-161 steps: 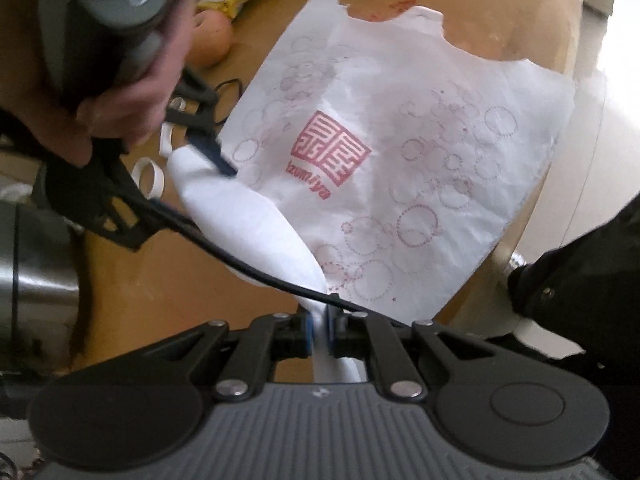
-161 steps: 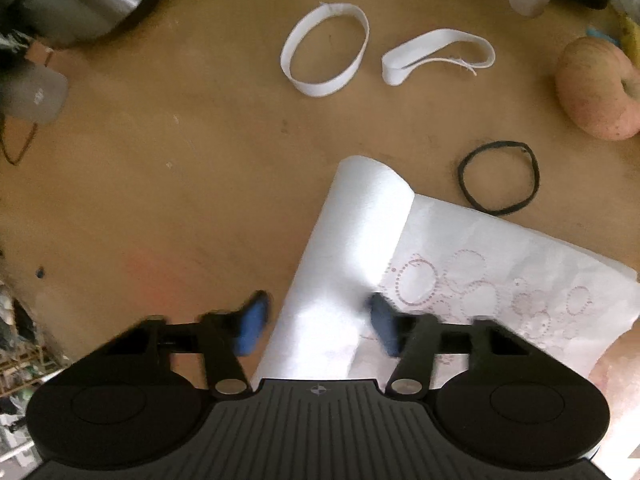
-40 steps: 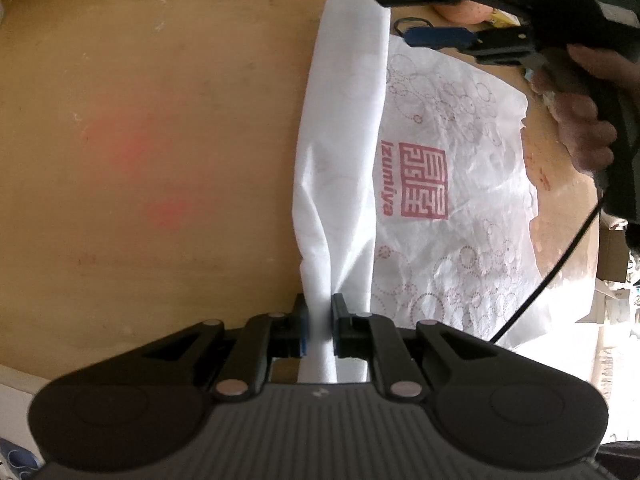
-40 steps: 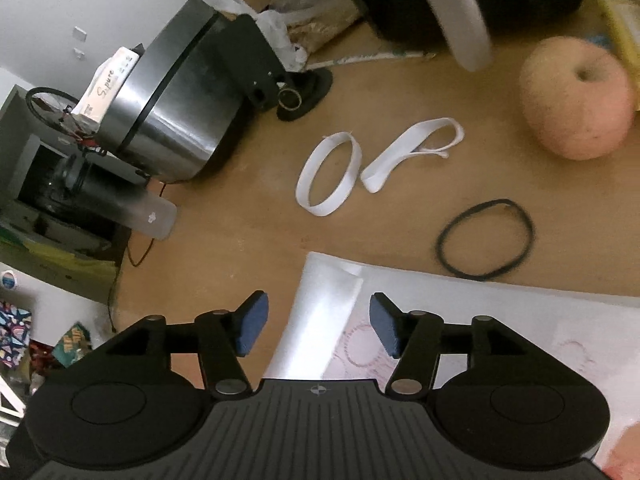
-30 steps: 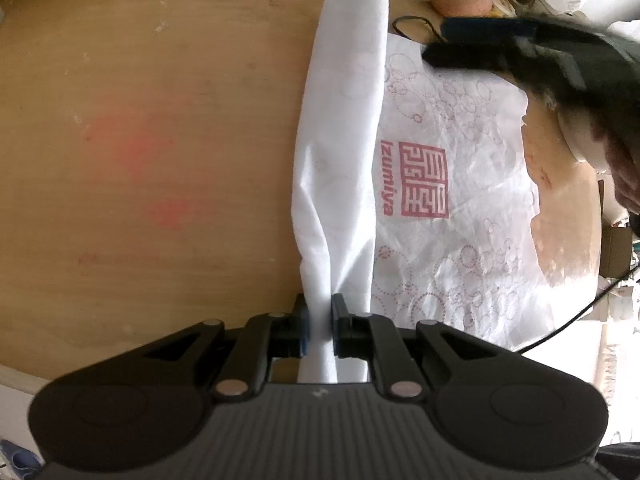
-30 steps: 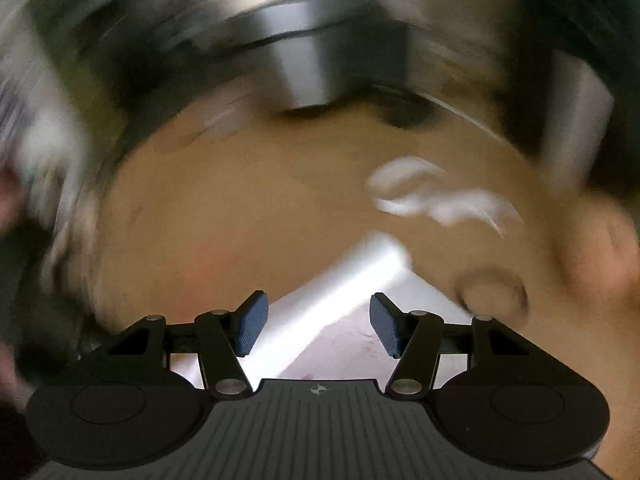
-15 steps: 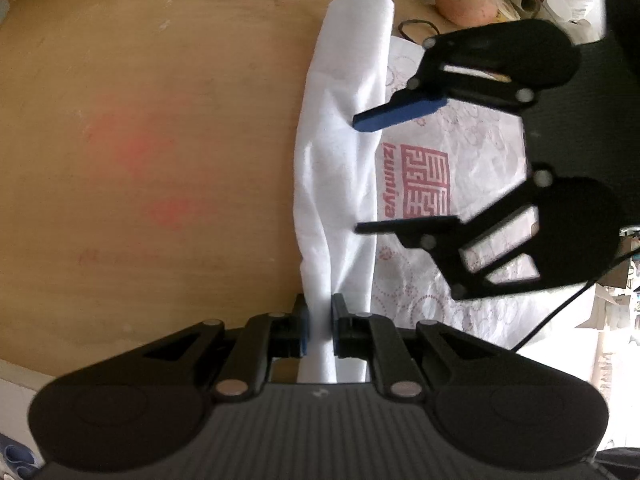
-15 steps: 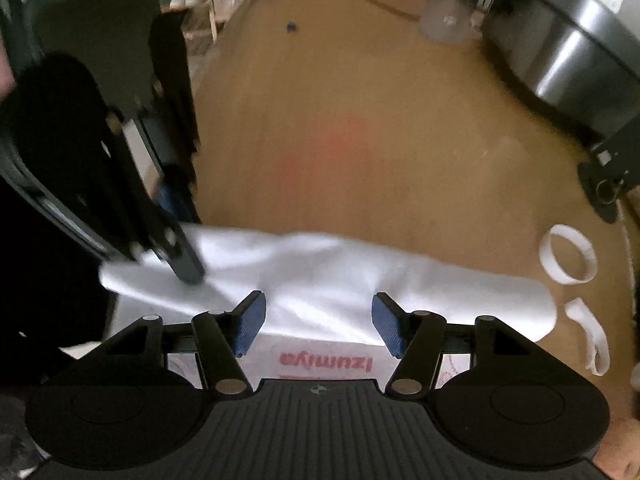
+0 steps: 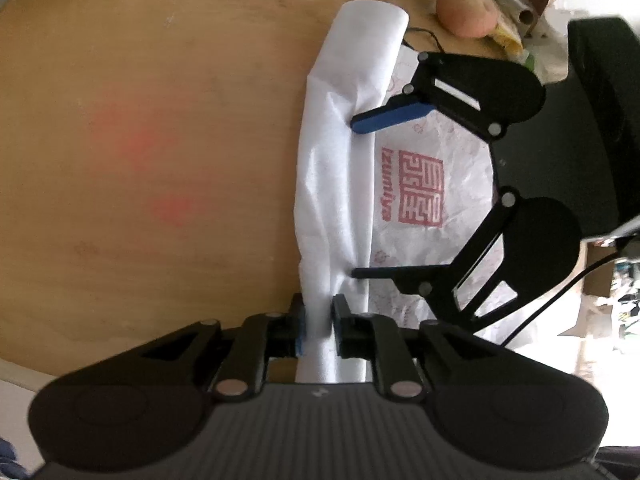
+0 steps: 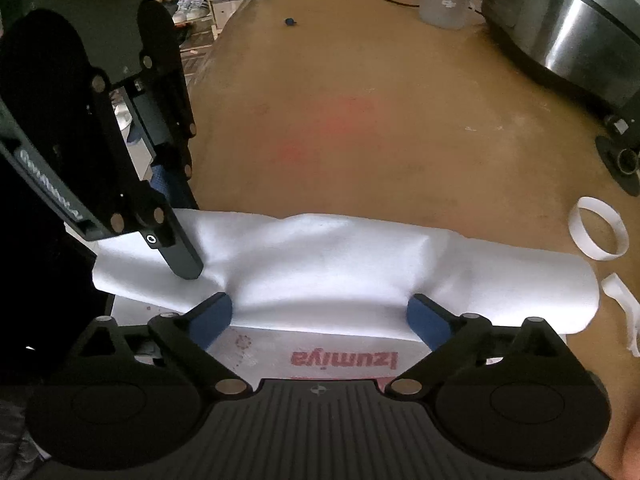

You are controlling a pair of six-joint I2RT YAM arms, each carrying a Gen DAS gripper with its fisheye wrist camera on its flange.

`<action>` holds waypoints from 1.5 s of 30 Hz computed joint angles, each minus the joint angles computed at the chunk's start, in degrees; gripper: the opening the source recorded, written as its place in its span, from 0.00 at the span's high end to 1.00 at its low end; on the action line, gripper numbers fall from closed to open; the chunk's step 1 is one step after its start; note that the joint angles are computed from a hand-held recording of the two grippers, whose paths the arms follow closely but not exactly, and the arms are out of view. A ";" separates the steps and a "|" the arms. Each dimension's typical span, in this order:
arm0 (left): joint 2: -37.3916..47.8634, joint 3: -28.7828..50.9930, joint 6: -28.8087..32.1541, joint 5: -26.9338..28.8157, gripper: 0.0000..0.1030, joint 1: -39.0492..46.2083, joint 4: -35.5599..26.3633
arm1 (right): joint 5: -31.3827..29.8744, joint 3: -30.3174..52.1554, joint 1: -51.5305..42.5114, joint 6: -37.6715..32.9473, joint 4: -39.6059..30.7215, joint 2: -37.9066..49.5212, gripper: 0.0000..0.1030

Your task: Fold shopping bag

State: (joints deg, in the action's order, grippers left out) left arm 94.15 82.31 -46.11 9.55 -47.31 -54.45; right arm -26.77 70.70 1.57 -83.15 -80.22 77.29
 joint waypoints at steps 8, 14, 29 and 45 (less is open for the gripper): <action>-7.98 -8.02 1.62 8.89 0.18 7.98 11.59 | -3.55 -3.93 -6.11 -7.09 0.66 -0.25 0.00; -3.06 -7.54 5.59 19.95 0.17 14.07 16.10 | -7.65 -5.72 -9.79 -10.75 0.66 -0.03 0.00; 8.58 -0.69 6.74 24.00 0.92 15.12 14.13 | -9.49 -6.30 -12.54 -14.01 -0.22 0.67 0.00; 23.57 30.20 11.97 7.90 0.90 3.81 -8.76 | -11.40 -6.68 -13.14 -15.06 0.14 1.57 0.00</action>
State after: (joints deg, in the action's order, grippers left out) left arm 117.72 112.51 -34.14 17.45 -43.50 -63.21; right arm -38.17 64.02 -11.56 -98.21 -80.08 78.86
